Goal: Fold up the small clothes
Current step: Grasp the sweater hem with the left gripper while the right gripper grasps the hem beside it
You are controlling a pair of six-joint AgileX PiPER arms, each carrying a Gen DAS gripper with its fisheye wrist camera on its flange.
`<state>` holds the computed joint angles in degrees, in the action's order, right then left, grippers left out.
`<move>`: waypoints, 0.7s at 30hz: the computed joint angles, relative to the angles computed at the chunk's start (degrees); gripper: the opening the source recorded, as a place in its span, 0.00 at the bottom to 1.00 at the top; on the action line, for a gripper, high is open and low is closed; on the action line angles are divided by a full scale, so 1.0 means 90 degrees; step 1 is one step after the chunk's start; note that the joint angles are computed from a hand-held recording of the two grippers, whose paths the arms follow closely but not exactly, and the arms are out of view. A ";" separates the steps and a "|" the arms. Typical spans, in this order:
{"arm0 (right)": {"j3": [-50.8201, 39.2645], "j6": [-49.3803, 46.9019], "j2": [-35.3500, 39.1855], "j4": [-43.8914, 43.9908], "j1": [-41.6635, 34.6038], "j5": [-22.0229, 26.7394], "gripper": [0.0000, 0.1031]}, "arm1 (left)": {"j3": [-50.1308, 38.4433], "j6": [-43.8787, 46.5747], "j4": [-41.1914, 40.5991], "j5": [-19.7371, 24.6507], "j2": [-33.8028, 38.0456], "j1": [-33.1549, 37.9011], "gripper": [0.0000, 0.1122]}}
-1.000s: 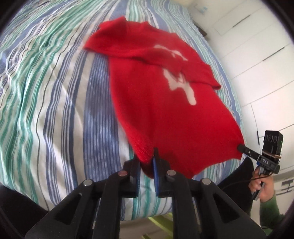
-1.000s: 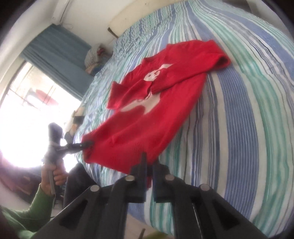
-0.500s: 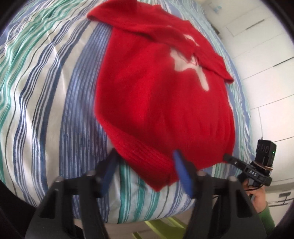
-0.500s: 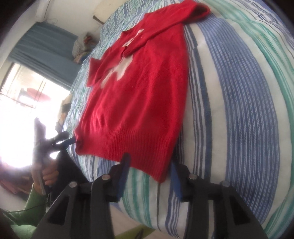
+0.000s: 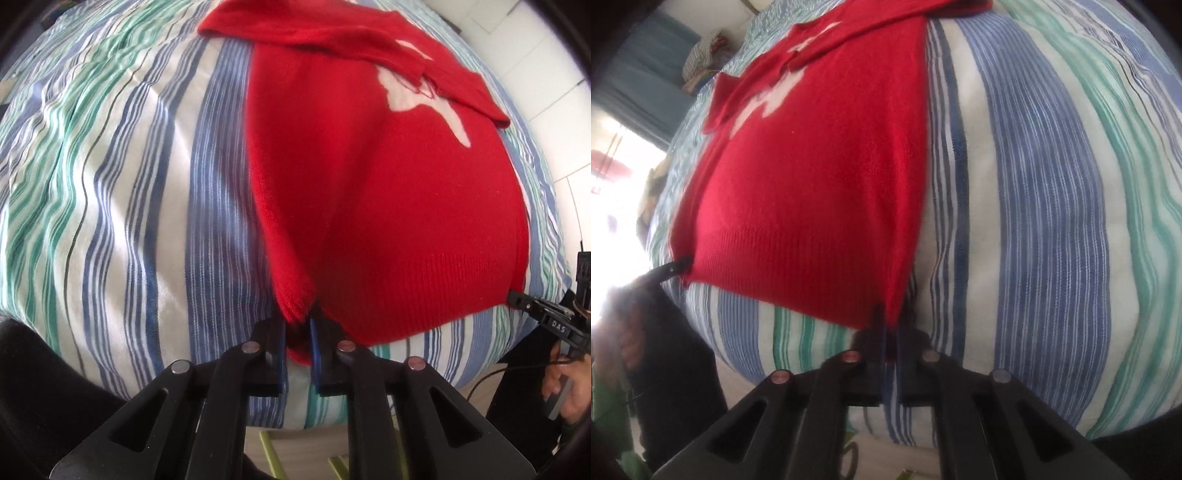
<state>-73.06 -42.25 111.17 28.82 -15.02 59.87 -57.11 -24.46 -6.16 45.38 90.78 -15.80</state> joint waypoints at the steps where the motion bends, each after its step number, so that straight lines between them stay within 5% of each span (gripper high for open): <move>1: -0.0023 -0.0016 -0.0039 -0.0026 -0.0006 0.0023 0.03 | 0.0057 0.0063 -0.0100 0.0020 -0.0067 0.0069 0.15; 6: 0.0102 -0.0351 -0.0300 -0.0272 0.0109 -0.0191 0.04 | 0.0327 -0.0117 0.0017 0.0387 -0.0490 0.0185 0.27; 13: -0.0501 -0.0413 -0.0447 -0.0937 0.0040 0.0468 0.37 | 0.0420 -0.1032 0.1369 0.2012 -0.1831 -0.0112 0.37; 14: -0.0645 -0.0450 -0.0603 -0.1209 0.0092 0.0363 0.39 | 0.0337 -0.1142 0.1568 0.2115 -0.2127 -0.0131 0.44; 17: -0.1200 -0.0699 -0.0903 -0.1879 0.0452 -0.0314 0.54 | -0.0021 -0.1387 0.1951 0.1968 -0.2533 -0.0123 0.62; 21: -0.3051 -0.1359 0.0060 -0.1166 0.1125 -0.0240 0.57 | -0.0691 -0.1793 0.1963 0.1275 -0.1743 -0.0351 0.63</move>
<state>-100.51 -54.48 111.71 18.32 -4.89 57.72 -63.33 -40.59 11.50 56.86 75.10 -18.96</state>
